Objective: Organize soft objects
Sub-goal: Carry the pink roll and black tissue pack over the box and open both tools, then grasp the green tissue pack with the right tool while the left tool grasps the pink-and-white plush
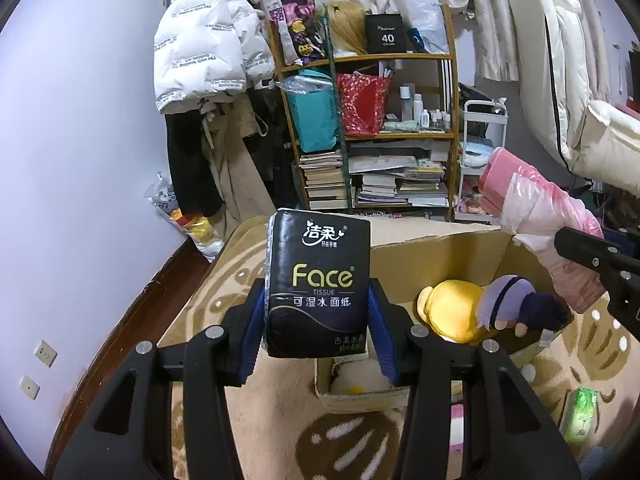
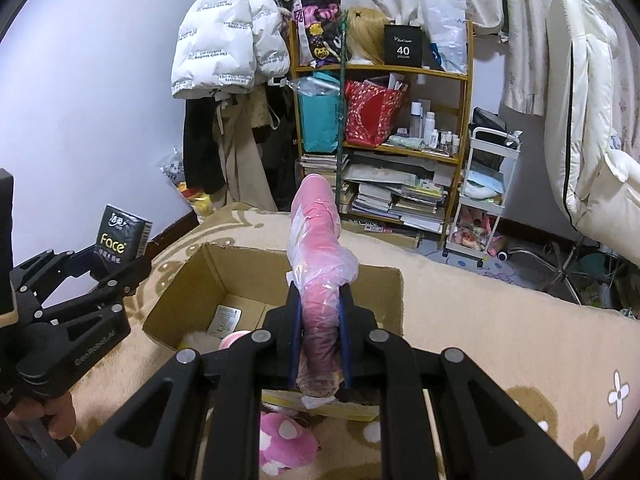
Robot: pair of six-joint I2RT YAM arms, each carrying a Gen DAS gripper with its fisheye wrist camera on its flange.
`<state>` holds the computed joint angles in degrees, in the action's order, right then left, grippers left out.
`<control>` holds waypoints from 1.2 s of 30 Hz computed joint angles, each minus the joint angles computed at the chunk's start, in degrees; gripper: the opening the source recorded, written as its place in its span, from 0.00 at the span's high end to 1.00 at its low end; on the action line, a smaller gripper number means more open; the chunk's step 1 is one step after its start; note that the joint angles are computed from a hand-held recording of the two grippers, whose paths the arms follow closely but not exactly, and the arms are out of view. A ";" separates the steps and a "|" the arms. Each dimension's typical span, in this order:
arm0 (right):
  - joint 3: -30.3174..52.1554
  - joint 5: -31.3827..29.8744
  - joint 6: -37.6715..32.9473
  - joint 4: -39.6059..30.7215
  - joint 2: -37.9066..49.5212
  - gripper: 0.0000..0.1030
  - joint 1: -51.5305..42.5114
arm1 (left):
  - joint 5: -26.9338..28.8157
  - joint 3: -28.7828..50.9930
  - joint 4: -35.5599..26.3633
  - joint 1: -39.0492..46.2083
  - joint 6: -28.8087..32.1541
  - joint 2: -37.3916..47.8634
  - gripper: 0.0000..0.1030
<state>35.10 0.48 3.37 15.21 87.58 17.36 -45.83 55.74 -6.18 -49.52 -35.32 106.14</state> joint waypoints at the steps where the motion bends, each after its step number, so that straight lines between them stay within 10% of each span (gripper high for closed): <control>1: 0.33 0.13 -0.02 0.04 0.76 0.84 0.15 | -0.06 0.56 0.23 0.16 0.72 1.07 0.55; 14: 1.78 -3.83 0.15 -0.16 9.65 0.83 0.43 | 9.69 -1.21 7.63 2.95 3.20 4.60 0.53; 21: 1.02 -7.20 1.36 1.34 9.14 0.78 -1.34 | 9.19 -0.47 7.22 3.22 2.76 5.49 0.32; 26: -1.49 -4.92 0.78 2.36 5.63 0.35 -0.43 | 9.44 -1.66 6.77 3.33 1.40 4.49 0.15; 36: -6.17 -2.90 0.20 0.69 -2.92 0.00 -0.35 | 8.72 -3.99 2.05 2.33 -1.30 0.56 0.10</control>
<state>28.93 -2.42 3.57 15.90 84.66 17.02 -37.11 51.75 -4.14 -47.19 -36.62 106.70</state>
